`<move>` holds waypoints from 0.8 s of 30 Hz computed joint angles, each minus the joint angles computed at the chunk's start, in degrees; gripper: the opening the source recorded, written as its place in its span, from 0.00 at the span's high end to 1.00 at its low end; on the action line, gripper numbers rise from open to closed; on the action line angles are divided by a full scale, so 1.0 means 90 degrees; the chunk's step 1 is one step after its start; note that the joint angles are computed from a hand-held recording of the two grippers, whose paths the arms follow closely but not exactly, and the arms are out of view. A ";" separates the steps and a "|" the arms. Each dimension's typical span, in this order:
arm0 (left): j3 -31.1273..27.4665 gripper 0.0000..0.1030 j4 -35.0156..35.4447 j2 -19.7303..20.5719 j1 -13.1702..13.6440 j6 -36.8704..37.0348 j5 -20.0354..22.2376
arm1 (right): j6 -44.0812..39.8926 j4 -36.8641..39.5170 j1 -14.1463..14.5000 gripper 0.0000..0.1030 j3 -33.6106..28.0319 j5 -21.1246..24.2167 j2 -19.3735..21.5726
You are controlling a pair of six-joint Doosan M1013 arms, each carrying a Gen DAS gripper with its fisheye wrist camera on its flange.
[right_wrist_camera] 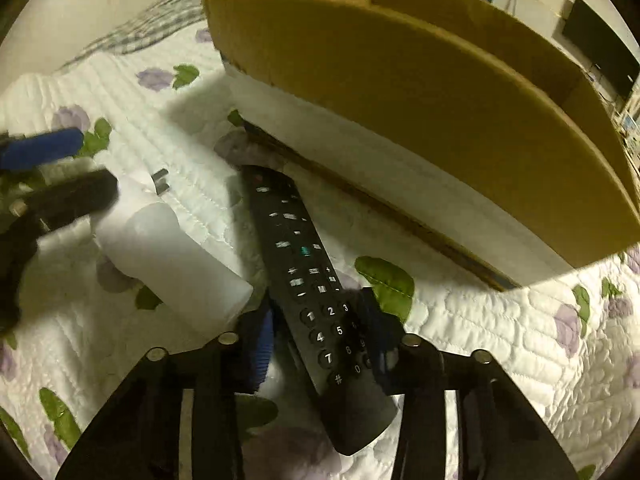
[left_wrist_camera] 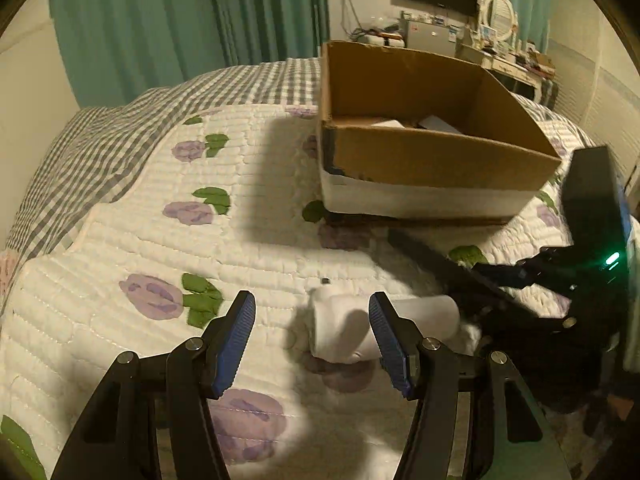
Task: Organize rigid objects
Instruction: 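Grasp the black TV remote with the right tool, then grasp the white plug-in device with the left tool while the right tool holds the remote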
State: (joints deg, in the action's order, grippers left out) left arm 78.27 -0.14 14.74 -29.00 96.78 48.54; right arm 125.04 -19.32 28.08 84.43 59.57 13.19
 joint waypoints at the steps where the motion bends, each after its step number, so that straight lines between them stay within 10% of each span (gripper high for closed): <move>1: 0.0004 0.40 -0.0004 -0.0007 -0.0018 0.0045 0.0040 | 0.0112 -0.0047 0.0017 0.71 0.0049 -0.0014 -0.0066; 13: 0.0087 0.40 0.0359 -0.0047 -0.0419 0.0195 0.0277 | 0.1225 -0.0464 0.0109 0.82 0.0673 -0.0686 -0.0959; 24: -0.0231 0.39 0.0477 0.0245 -0.0274 -0.1965 0.0705 | 0.1245 -0.0294 0.0008 0.82 0.0848 -0.1022 -0.1104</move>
